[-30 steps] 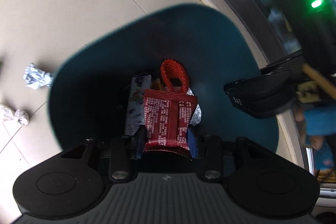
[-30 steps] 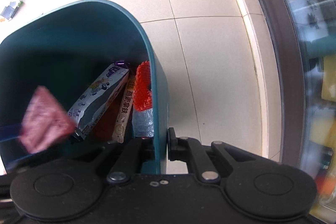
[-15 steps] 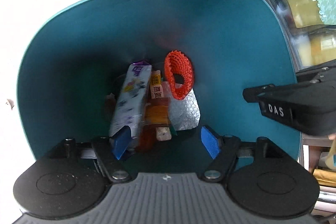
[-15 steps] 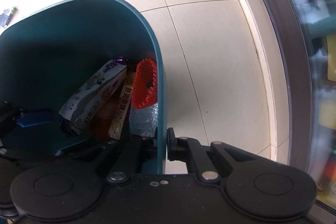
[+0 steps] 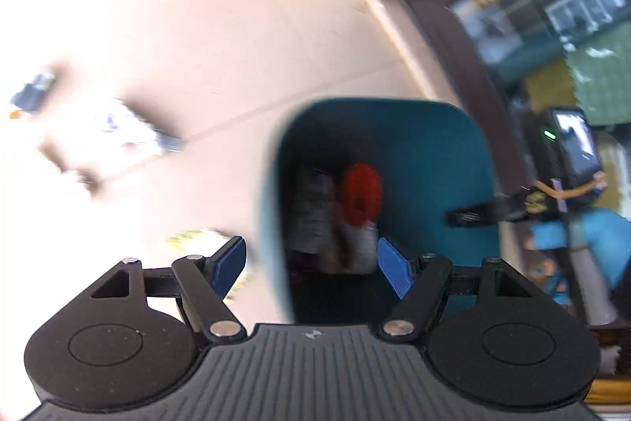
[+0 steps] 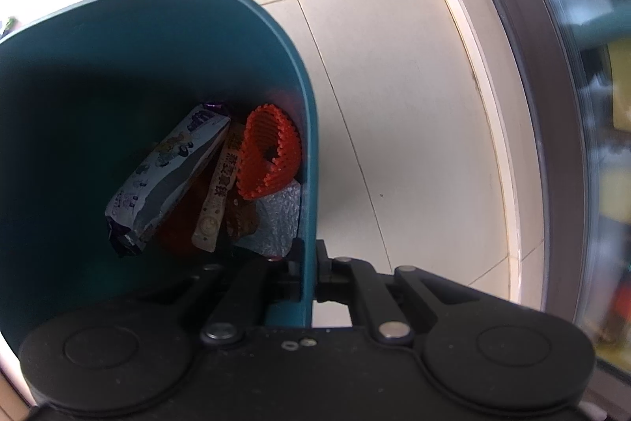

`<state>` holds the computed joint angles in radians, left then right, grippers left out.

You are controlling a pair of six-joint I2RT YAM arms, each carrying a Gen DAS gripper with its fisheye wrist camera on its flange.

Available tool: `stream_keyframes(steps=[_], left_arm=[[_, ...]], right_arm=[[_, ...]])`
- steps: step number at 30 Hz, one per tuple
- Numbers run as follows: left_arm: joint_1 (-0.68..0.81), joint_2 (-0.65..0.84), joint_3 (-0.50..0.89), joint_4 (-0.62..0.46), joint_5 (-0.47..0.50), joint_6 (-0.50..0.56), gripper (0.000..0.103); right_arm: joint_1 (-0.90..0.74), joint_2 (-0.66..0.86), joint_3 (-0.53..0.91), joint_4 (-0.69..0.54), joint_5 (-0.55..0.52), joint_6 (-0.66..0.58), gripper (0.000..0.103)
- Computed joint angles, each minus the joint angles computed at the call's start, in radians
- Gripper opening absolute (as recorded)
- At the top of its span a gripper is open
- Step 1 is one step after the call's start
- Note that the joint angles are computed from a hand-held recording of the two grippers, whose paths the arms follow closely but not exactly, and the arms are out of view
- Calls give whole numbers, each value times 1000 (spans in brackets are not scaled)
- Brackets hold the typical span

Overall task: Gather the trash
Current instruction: 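Move the left tool to the white tissue knot and grasp it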

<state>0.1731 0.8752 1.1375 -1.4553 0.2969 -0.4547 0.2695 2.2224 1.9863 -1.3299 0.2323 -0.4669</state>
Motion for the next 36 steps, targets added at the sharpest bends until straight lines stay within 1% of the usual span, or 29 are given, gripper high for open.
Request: stream_keyframes(steps=[3, 5, 6, 8, 10, 12, 14, 17, 19, 21, 25, 26, 27, 29, 31, 36], left_arm=[[182, -12, -13, -71, -13, 162, 73], [289, -15, -38, -84, -24, 253, 73], [332, -17, -53, -79, -37, 297, 73], [374, -19, -92, -54, -78, 350, 73], [431, -23, -165, 5, -102, 391, 73], [462, -26, -251, 81, -150, 413, 73], [540, -12, -349, 175, -167, 449, 73], [625, 30, -506, 385, -249, 513, 73], [685, 108, -585, 538, -279, 543, 73], [730, 224, -643, 692, -300, 549, 73], [770, 432, -701, 927, -322, 555, 73], [779, 474, -706, 971, -323, 551, 73], [781, 500, -705, 990, -326, 535, 73], [801, 591, -703, 1064, -324, 518, 73], [807, 657, -699, 1121, -342, 498, 73], [819, 778, -679, 1217, -340, 482, 73]], right_arm=[[-17, 14, 21, -16, -17, 20, 1], [-23, 21, 29, -16, -11, 30, 1], [-27, 25, 34, -15, -4, 31, 2], [-37, 37, 52, -21, 1, 22, 2], [-47, 52, 76, -35, -4, 11, 2], [-45, 52, 68, -31, -6, -2, 2], [-35, 30, 23, -1, -1, -25, 4], [-18, -22, -71, 65, 12, -49, 6], [-12, -46, -114, 96, 17, -55, 7], [-17, -55, -133, 110, 19, -62, 8], [-21, -63, -144, 116, 30, -85, 11], [-19, -63, -148, 118, 32, -81, 11], [-11, -66, -163, 126, 35, -74, 11], [-7, -56, -146, 118, 42, -71, 12], [5, -55, -152, 129, 49, -72, 13], [31, -53, -147, 134, 55, -56, 13]])
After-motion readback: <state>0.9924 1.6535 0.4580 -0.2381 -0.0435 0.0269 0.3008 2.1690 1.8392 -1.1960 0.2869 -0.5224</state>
